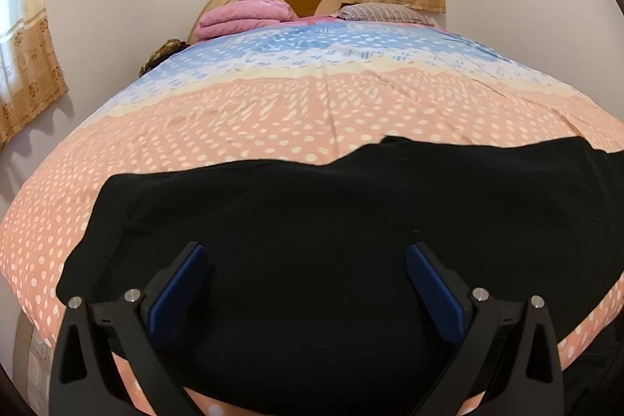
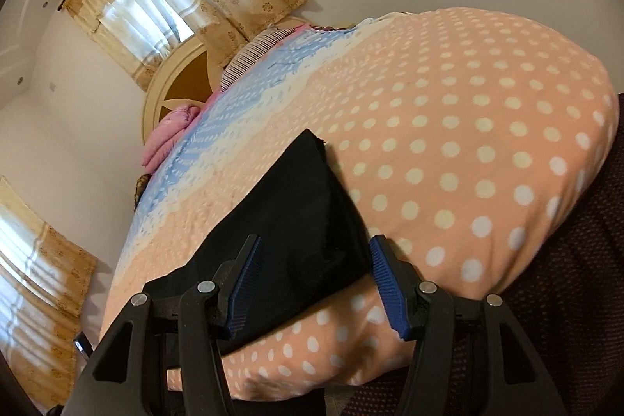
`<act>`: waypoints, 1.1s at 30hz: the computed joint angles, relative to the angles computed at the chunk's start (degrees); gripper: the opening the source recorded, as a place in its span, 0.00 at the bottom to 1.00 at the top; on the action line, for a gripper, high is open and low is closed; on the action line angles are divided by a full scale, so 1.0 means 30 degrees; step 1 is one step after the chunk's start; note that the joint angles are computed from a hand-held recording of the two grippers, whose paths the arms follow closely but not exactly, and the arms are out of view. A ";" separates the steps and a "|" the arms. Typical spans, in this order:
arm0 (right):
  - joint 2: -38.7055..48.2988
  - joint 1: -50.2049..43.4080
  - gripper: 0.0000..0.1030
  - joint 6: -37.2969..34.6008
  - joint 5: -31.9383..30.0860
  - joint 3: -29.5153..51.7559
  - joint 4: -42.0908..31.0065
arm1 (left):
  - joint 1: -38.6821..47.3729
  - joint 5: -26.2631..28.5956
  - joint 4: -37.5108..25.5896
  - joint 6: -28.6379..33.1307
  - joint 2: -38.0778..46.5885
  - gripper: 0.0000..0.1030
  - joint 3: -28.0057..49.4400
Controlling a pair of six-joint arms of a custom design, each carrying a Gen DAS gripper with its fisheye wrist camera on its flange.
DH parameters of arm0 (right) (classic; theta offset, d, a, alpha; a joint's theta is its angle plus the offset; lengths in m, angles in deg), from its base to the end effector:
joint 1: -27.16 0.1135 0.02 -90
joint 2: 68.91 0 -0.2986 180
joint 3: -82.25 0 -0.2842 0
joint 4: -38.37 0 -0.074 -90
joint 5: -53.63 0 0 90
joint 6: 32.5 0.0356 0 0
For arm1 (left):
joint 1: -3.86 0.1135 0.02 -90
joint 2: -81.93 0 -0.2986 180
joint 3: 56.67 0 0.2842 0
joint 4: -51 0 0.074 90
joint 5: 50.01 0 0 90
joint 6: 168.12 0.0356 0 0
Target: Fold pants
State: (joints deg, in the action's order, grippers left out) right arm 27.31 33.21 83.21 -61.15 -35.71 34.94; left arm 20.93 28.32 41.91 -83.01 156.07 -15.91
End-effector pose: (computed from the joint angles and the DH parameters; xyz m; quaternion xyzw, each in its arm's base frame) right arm 0.3680 0.0540 0.1858 0.0563 0.8797 0.3032 0.3620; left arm 0.2426 0.0820 0.1709 -0.2136 0.8860 0.1350 0.3888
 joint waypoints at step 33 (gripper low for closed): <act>-0.3026 0.5361 0.15 -0.1821 0.2128 -0.1210 0.3499 | 0.6918 0.1756 0.0076 0.1215 0.1720 1.00 0.0979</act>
State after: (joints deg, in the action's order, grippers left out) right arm 18.23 49.29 77.74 -54.77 -39.34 45.43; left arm 41.68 33.58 42.13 -79.37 161.23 -12.98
